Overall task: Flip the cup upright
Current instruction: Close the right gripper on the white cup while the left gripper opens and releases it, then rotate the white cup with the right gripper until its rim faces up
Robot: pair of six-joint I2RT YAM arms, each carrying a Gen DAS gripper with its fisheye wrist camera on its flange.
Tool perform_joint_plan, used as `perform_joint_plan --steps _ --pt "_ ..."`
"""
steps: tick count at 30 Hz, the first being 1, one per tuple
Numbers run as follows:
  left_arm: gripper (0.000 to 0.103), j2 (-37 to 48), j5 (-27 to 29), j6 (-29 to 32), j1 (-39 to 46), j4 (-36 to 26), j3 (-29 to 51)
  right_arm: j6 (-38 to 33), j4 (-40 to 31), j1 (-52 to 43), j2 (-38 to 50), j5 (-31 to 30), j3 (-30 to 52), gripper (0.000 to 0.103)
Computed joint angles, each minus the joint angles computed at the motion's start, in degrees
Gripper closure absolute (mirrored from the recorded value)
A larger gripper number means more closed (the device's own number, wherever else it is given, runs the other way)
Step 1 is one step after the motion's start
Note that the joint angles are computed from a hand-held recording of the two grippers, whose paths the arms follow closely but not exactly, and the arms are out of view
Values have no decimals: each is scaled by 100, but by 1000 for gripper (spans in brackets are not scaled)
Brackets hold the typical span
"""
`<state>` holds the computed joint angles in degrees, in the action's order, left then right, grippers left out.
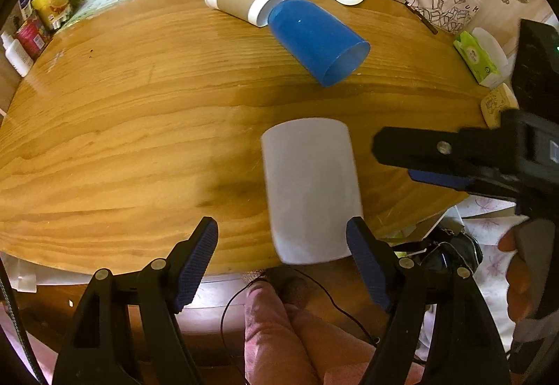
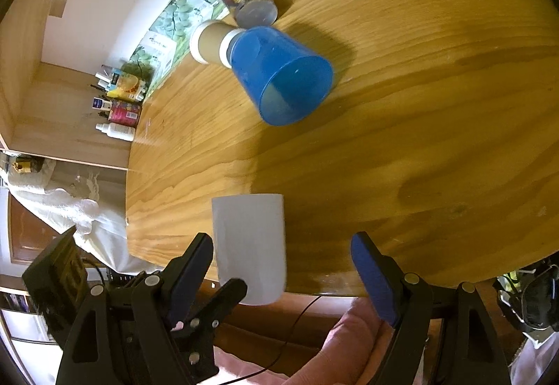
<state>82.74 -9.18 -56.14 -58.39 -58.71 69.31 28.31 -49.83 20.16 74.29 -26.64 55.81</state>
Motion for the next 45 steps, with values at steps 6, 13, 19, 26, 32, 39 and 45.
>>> perform_joint_plan --steps 6,13,19,26,32,39,45 --pt "24 -367 -221 -141 -161 -13 -360 266 182 361 253 88 30 21" --pt "24 -780 -491 -348 -309 -18 -781 619 403 710 665 109 116 21" --pt "24 -1077 -653 -438 -336 -116 -1033 787 374 887 1036 196 301 21" --pt "24 -1284 -563 -485 -216 -144 -1272 831 191 993 1447 337 597 21" --pt "24 -1286 -470 -397 -94 -132 -1293 762 -61 1077 1680 483 839 21" --pt "24 -1184 -425 -263 -61 -102 -1205 593 -286 1176 1833 664 1063 35" --pt "24 -1100 -425 -133 -25 -161 -1134 437 -416 1236 1901 775 1180 35"
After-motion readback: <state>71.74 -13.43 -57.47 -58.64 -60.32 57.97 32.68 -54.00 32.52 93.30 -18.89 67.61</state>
